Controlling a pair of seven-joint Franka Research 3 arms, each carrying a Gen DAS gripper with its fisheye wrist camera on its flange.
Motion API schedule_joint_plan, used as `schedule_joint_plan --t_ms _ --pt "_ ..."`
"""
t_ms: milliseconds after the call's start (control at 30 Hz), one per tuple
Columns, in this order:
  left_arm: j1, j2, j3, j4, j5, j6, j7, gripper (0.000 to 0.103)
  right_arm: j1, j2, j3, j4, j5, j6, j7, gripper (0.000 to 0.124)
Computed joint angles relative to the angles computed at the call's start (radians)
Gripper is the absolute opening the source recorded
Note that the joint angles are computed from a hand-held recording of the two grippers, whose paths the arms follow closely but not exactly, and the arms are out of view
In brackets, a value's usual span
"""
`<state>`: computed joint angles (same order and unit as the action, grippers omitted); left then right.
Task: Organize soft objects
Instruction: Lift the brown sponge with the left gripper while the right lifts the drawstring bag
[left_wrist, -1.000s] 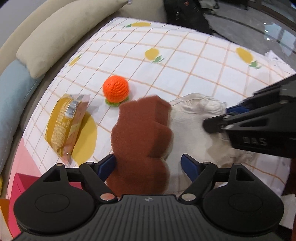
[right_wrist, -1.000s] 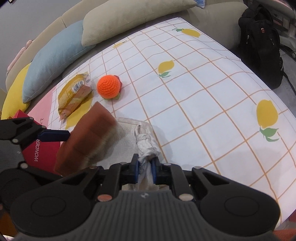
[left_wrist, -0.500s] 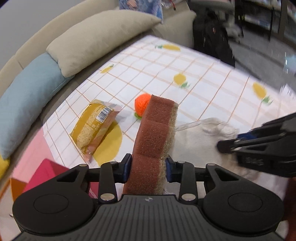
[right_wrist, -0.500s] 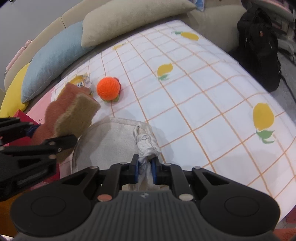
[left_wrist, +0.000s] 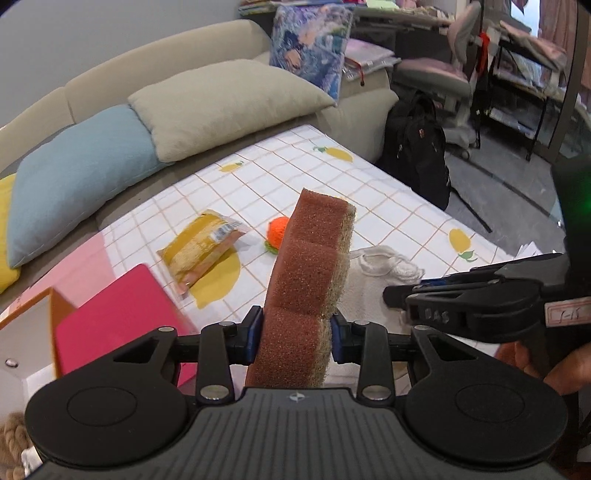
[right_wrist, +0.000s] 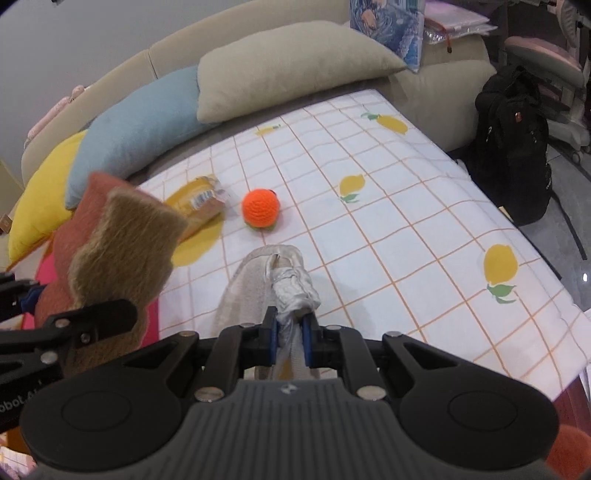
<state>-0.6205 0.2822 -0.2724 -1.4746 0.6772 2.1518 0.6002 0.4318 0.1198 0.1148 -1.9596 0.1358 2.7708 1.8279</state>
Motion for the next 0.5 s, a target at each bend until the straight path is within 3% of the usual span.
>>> schedule_joint_plan --t_ms 233,500 --pt "0.023 -0.165 -0.024 -0.176 0.04 0.03 -0.145 0.04 0.018 -0.105 0.016 -0.081 -0.089 0.051 0.08 0.011" --pt "0.094 -0.354 -0.082 -0.367 0.091 0.014 -0.318 0.04 0.01 -0.17 0.062 -0.096 -0.279 0.075 0.161 0.011"
